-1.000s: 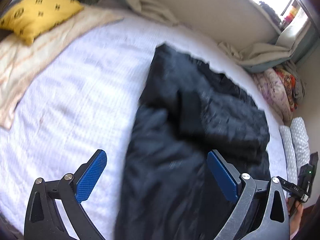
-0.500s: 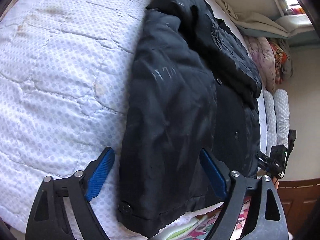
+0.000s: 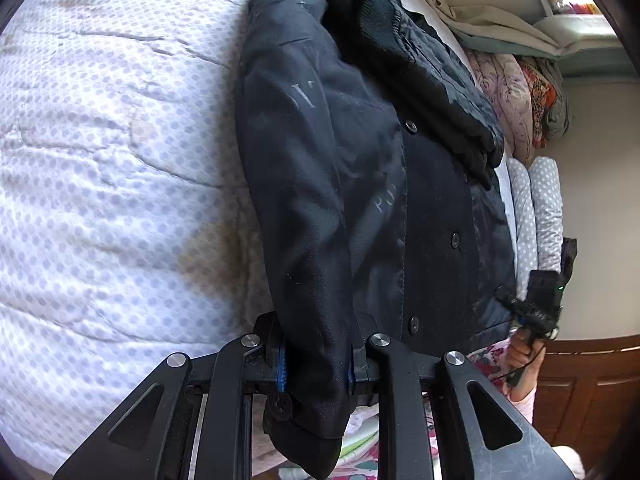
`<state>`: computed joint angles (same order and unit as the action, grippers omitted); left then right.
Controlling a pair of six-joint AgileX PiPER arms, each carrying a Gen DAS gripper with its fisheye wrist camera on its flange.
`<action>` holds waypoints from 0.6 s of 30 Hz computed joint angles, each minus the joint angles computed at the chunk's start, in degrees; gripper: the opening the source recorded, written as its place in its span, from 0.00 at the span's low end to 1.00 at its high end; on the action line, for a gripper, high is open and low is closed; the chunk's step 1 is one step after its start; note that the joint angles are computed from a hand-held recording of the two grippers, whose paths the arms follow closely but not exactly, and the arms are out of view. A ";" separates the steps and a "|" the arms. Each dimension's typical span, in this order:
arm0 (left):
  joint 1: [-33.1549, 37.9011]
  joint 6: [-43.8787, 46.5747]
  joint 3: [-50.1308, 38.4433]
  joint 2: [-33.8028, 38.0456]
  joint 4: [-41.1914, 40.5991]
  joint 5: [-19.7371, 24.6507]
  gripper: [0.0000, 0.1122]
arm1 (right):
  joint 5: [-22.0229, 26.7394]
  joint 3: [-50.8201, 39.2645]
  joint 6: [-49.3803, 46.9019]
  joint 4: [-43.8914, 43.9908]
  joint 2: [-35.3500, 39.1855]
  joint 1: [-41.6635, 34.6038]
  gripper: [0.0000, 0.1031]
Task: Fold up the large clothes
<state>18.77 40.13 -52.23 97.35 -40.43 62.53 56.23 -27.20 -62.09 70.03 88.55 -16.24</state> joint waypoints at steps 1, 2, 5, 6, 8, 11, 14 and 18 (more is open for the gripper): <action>-0.37 0.08 0.21 -0.16 -0.19 0.01 0.21 | 1.01 0.02 -0.40 0.09 -1.04 -1.22 0.08; -1.08 0.11 0.81 -0.58 -0.60 -0.02 0.21 | 1.63 -0.02 -0.76 -0.20 -1.57 -2.54 0.08; -3.30 -0.08 1.76 -1.10 -1.37 -0.60 0.21 | 1.98 -0.28 -0.23 -0.42 -2.58 -4.51 0.07; -3.93 0.11 2.23 -1.27 -1.87 -0.67 0.21 | 2.18 -0.43 0.04 -0.80 -2.60 -5.37 0.07; -4.68 0.92 2.86 -1.40 -2.50 -0.59 0.21 | 2.47 -0.41 0.49 -1.44 -2.78 -7.11 0.07; -4.63 2.44 4.39 -2.34 -3.61 0.48 0.20 | 3.36 -0.72 1.16 -3.75 -3.33 -10.22 0.06; -2.08 4.64 5.73 -2.97 -4.75 2.33 0.19 | 3.66 -1.19 3.11 -5.56 -3.72 -10.86 0.06; 1.67 5.48 6.57 -2.73 -7.86 5.08 0.19 | 5.36 -3.04 4.67 -7.36 -1.73 -11.36 0.11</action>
